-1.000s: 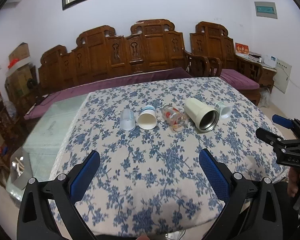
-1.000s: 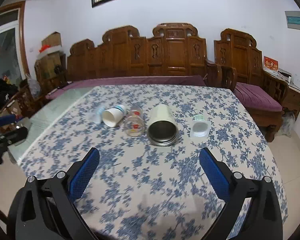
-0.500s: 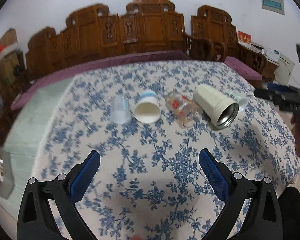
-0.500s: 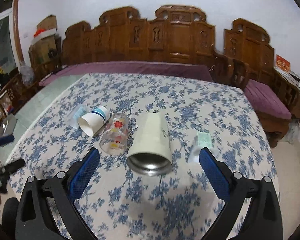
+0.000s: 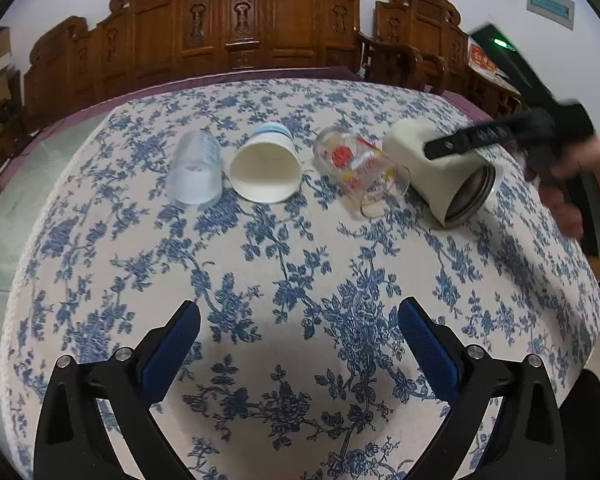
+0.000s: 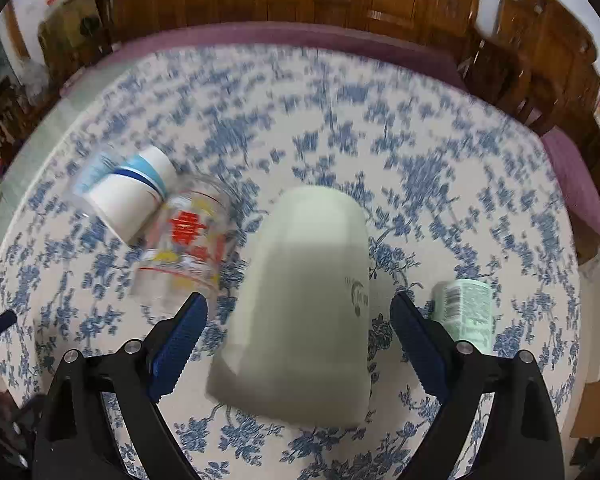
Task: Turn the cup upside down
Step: 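Move the right tool to the cream cup and close its fingers around it, then lift the cream cup with the right tool and swing it toward the left tool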
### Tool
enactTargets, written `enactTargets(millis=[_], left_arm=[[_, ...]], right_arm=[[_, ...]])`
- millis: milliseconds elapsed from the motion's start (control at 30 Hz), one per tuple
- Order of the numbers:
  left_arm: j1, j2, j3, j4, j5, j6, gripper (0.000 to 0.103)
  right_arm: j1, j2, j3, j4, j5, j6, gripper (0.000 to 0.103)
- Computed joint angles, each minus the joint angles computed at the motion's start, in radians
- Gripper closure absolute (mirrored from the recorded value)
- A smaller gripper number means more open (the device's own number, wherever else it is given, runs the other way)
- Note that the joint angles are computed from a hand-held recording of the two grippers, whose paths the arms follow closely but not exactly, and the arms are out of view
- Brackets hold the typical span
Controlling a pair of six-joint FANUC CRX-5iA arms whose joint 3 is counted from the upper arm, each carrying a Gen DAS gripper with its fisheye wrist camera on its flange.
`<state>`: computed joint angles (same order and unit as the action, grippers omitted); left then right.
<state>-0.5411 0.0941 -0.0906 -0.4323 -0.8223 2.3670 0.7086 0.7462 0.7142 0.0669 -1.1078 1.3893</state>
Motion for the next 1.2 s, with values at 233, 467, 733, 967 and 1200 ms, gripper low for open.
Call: enactTargets(millis=[233,467,733,967,1200], left_arm=[[0.005,-0.002,-0.023,0.033,0.034,-0.018,0.008],[-0.004,-0.023,-0.036,0.033,0.029,-0.003,0.008],[-0.052,-0.065,-0.034,-0.039,-0.041,0.08,0.008],[-0.087,-0.118,-0.054,-0.093,-0.103,0.165,0.008],[-0.103,-0.168,-0.081,-0.133,-0.173,0.227,0.008]], right_arm=[[-0.036,0.266,0.465,-0.107,-0.378,0.022,0.019],[-0.049,0.273,0.489,-0.126,-0.41,-0.004,0.024],[-0.05,0.004,0.075,-0.178,-0.182,0.017,0.025],[-0.019,-0.21,-0.213,-0.266,-0.043,0.062,0.024],[0.079,-0.289,-0.357,-0.273,0.04,0.066,0.024]])
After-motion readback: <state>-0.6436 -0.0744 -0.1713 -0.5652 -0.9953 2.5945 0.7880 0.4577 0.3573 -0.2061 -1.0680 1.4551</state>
